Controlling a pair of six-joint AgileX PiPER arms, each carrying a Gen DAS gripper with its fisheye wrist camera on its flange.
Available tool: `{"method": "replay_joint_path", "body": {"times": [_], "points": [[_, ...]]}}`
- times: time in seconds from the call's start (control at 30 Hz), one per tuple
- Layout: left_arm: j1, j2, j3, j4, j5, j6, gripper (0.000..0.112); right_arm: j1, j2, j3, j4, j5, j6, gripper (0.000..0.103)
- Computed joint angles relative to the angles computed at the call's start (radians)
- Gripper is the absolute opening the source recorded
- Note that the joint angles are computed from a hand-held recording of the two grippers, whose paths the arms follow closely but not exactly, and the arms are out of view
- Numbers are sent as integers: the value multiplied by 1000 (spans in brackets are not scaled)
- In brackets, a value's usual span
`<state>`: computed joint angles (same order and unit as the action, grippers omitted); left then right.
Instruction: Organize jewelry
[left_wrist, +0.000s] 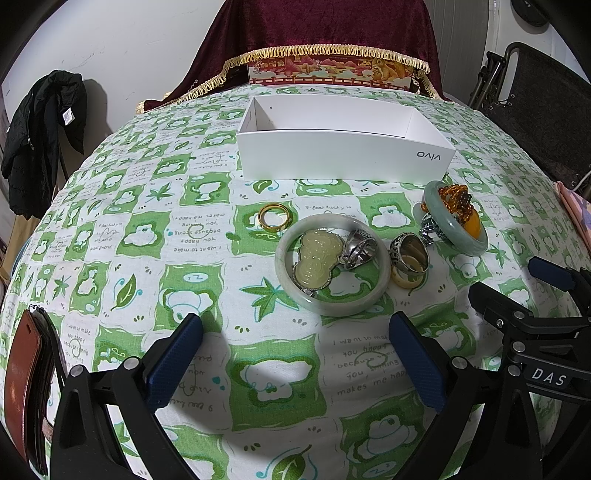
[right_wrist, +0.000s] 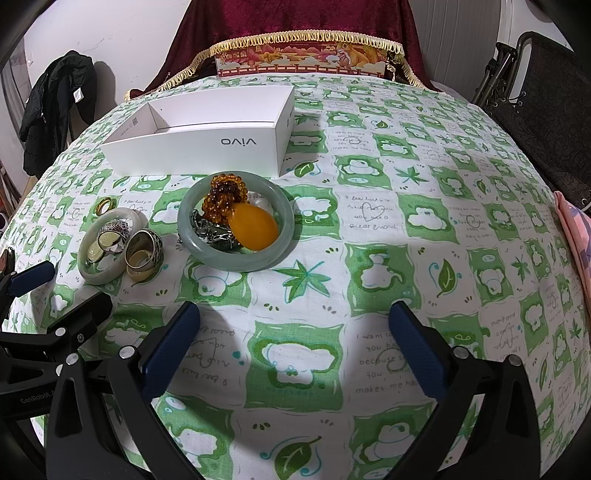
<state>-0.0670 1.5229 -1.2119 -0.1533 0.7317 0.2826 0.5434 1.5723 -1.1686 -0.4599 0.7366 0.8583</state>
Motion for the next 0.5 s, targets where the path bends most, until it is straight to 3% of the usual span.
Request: {"method": "replay_joint_path", "body": {"times": [0.5], "points": [[1, 0, 0, -1, 0, 1, 100, 0, 1, -1, 0, 0, 0, 99]]}}
